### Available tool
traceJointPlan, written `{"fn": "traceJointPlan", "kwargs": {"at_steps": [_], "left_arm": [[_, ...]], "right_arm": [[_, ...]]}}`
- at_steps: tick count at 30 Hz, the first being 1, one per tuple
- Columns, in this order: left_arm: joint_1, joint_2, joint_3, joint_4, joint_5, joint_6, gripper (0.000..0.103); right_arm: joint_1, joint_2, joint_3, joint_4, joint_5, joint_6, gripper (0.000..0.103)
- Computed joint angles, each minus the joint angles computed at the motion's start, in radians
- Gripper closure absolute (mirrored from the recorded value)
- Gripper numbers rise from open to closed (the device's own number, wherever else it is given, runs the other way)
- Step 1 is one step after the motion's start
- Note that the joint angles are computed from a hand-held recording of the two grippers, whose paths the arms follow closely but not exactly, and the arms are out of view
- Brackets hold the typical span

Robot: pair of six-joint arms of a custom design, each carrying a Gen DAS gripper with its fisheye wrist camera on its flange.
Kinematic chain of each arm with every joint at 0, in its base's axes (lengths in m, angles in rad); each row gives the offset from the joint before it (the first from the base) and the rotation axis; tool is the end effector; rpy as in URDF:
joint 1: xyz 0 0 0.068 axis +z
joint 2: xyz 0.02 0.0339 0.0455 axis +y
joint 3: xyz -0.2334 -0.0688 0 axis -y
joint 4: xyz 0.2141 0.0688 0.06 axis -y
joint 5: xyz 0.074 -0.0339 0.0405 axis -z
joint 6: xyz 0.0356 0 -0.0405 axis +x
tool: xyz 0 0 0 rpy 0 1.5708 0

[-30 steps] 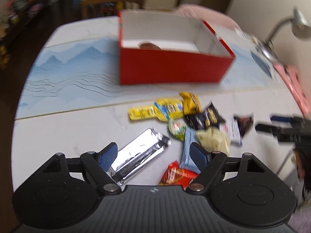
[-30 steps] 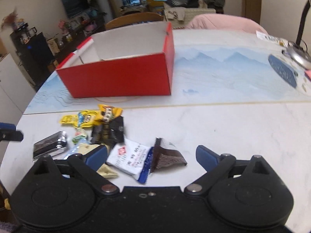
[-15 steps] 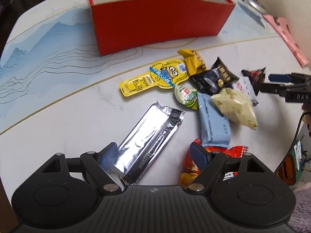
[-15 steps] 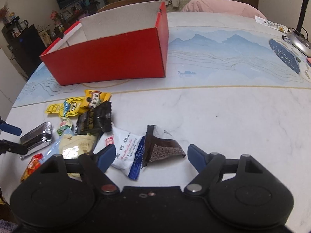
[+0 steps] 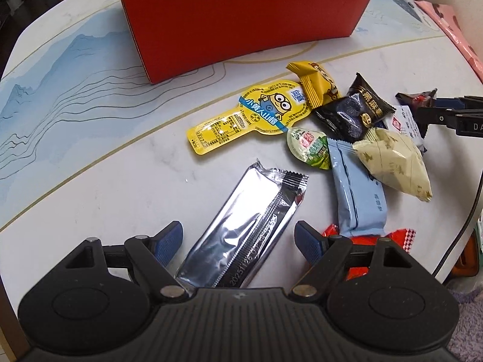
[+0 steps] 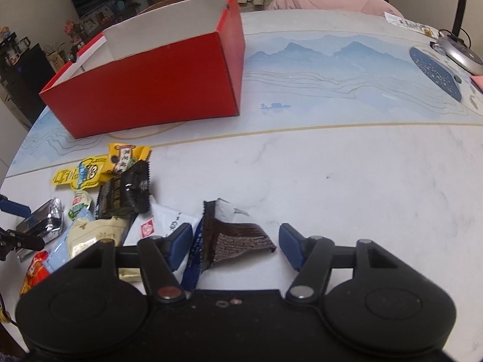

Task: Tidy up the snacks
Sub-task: 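Grasp the silver bar with the left tool while the right tool grasps the chocolate pyramid, then carry the silver bar and chocolate pyramid with both tools over the red box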

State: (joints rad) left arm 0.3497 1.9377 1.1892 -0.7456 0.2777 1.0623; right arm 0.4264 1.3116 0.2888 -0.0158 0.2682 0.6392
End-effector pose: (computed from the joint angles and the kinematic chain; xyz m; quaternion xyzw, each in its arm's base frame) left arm 0.2943 0.0969 0.1217 0.3502 0.9256 -0.0806 0.1186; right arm 0.1659 0.0650 0.0943 0.1365 0.9470 0.0213 0.2900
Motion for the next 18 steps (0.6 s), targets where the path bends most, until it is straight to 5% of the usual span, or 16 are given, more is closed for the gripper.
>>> {"fn": "traceJointPlan", "kwargs": {"at_steps": [8, 14, 18], "left_arm": [[-0.014, -0.007, -0.035, 0.040, -0.013, -0.016, 0.023], [-0.018, -0.051, -0.086, 0.083, -0.016, -0.031, 0.043], [-0.006, -0.067, -0.107, 0.097, -0.001, -0.060, 0.045]], "right_arm": [[-0.007, 0.001, -0.019, 0.030, 0.006, 0.005, 0.053], [0.019, -0.001, -0.021, 0.029, 0.046, 0.033, 0.059], [0.039, -0.006, -0.013, 0.003, 0.080, 0.063, 0.065]]}}
